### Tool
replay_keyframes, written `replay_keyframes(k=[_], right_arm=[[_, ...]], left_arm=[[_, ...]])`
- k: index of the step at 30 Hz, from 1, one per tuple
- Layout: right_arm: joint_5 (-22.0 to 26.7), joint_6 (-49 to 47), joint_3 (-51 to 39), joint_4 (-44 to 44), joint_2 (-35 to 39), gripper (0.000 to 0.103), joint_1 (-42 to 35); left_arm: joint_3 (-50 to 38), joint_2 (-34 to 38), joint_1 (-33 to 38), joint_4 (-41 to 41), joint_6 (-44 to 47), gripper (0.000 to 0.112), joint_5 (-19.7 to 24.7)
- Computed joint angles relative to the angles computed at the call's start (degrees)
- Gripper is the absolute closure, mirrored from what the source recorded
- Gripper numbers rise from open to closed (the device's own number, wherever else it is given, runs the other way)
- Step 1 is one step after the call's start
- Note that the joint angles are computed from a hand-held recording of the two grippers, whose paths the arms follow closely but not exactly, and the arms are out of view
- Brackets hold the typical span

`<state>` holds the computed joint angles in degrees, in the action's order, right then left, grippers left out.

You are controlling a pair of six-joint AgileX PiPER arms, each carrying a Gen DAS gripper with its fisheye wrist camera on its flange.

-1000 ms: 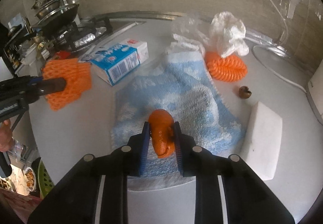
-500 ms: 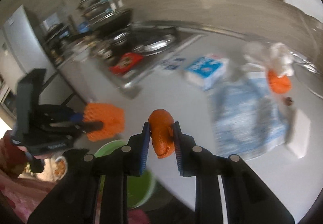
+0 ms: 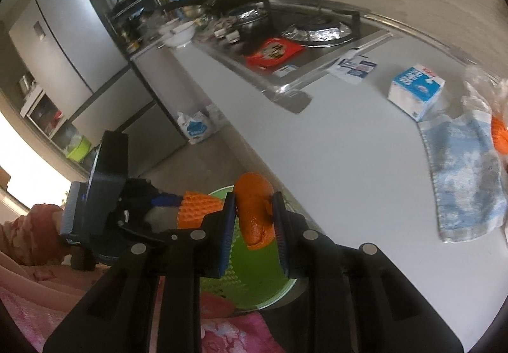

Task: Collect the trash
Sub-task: 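Carry both items to the green basket and release them inside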

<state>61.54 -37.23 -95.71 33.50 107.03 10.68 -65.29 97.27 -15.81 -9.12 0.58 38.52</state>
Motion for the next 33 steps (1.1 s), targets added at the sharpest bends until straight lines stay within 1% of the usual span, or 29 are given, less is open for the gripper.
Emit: replay_keyframes(k=[1, 4, 10, 14, 16, 17, 18, 19, 20, 21, 25, 28, 31, 33], right_arm=[[0.1, 0.1, 0.1, 0.1, 0.1, 0.078, 0.2], [-0.2, 0.1, 0.1, 0.1, 0.6, 0.078, 0.9], [0.7, -0.5, -0.1, 0.2, 1.8, 0.077, 1.8], [1.0, -1.1, 0.6, -0.1, 2.8, 0.077, 2.9], [1.3, -1.5, 1.0, -0.1, 3.1, 0.074, 3.3], [1.4, -1.5, 1.2, -0.2, 3.2, 0.072, 3.5], [1.7, -1.5, 1.5, -0.2, 3.2, 0.064, 3.6], [2.1, -1.5, 1.5, 0.0, 3.2, 0.058, 3.7], [2.2, -1.5, 1.7, 0.1, 3.1, 0.047, 3.7], [1.8, -1.3, 2.1, -0.1, 2.7, 0.04, 3.8], [2.5, -0.8, 1.8, 0.7, 2.4, 0.037, 3.0], [2.1, 0.2, 1.2, 0.7, 2.4, 0.035, 2.1], [1.2, 1.5, 0.4, 0.9, 1.9, 0.028, 0.2], [0.9, 2.6, -0.7, 1.1, 1.7, 0.023, -1.5]], left_arm=[[0.6, -0.6, 0.0, 0.3, -0.4, 0.044, -0.4], [1.5, -1.6, 0.3, 0.0, 0.3, 0.038, -1.1], [0.5, -1.7, 0.2, 1.1, -1.6, 0.035, -0.7], [-1.1, -2.7, 1.2, 1.9, -5.0, 0.03, -0.7], [-1.7, -3.0, 1.9, 2.4, -5.5, 0.03, -0.7], [-2.3, -3.1, 2.1, 3.2, -6.3, 0.029, -0.6], [-2.5, -3.2, 2.3, 3.7, -6.6, 0.028, -0.6], [-2.9, -3.2, 2.4, 4.6, -7.3, 0.028, -0.5], [-3.4, -3.1, 2.5, 5.1, -7.6, 0.028, -0.2], [-4.0, -3.0, 2.6, 5.6, -7.9, 0.028, 0.1], [-5.5, -2.4, 3.0, 6.0, -8.1, 0.027, 0.7], [-6.7, -2.0, 2.8, 6.3, -8.5, 0.027, 1.6], [-9.6, -0.7, 2.0, 6.3, -8.5, 0.027, 3.0], [-13.2, 1.0, 0.9, 6.3, -8.0, 0.027, 4.3]])
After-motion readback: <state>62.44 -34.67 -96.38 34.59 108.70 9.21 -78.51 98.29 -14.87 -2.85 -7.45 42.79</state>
